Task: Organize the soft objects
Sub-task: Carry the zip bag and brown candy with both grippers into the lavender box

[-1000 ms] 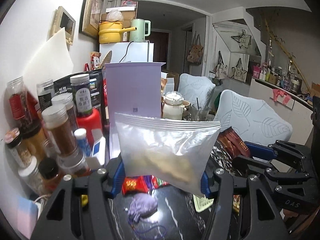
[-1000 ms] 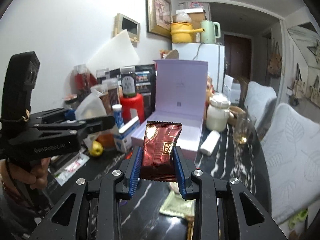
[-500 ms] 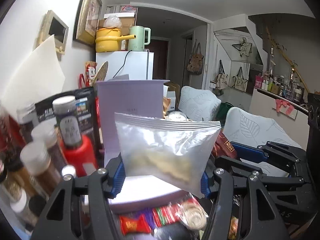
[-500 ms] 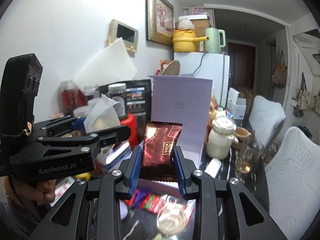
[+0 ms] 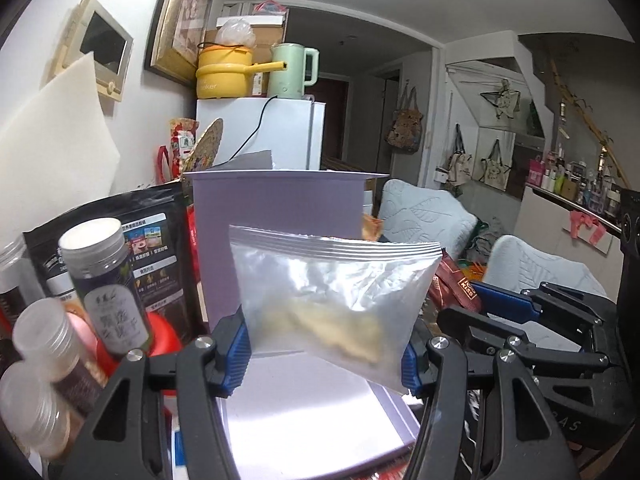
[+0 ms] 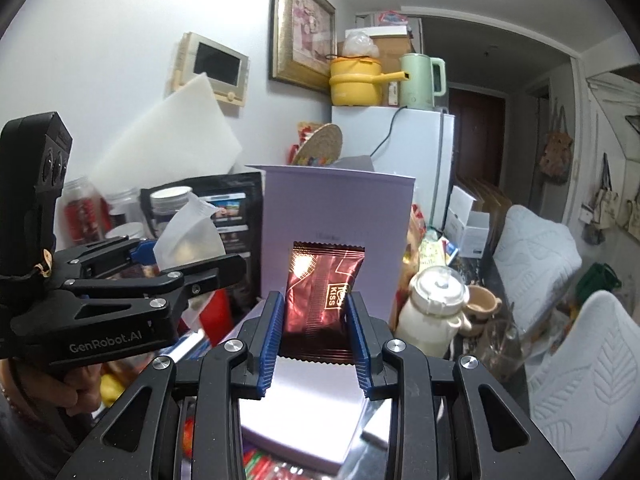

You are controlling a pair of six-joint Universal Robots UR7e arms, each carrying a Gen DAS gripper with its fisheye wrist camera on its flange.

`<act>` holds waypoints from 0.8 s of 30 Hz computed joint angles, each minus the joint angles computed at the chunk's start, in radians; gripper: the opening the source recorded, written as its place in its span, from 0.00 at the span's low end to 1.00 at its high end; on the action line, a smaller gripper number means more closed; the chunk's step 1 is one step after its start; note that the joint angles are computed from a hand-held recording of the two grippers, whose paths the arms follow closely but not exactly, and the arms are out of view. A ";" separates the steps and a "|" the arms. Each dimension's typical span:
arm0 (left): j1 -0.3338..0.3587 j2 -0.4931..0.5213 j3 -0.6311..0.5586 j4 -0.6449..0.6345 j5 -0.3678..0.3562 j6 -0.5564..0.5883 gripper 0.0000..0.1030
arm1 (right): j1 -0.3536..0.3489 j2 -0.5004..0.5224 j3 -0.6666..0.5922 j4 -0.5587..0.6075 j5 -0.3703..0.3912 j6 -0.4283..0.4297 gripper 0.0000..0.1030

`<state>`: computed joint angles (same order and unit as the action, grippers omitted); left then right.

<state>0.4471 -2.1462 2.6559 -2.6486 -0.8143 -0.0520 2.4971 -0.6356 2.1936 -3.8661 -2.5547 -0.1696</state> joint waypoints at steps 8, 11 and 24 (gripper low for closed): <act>0.189 0.274 -0.037 -0.311 -0.060 0.160 0.57 | -0.121 0.033 -0.043 -0.017 0.072 -0.077 0.31; 0.247 0.357 -0.060 -0.361 -0.072 0.181 0.57 | -0.164 0.036 -0.057 0.008 0.101 -0.078 0.31; 0.404 0.571 -0.155 -0.335 -0.062 0.180 0.57 | -0.279 0.053 -0.107 0.157 0.143 -0.050 0.31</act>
<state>0.8510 -1.5752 2.5014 -2.9836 -0.8768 0.1281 2.2178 -0.5825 2.0869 -3.7089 -2.4120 -0.2194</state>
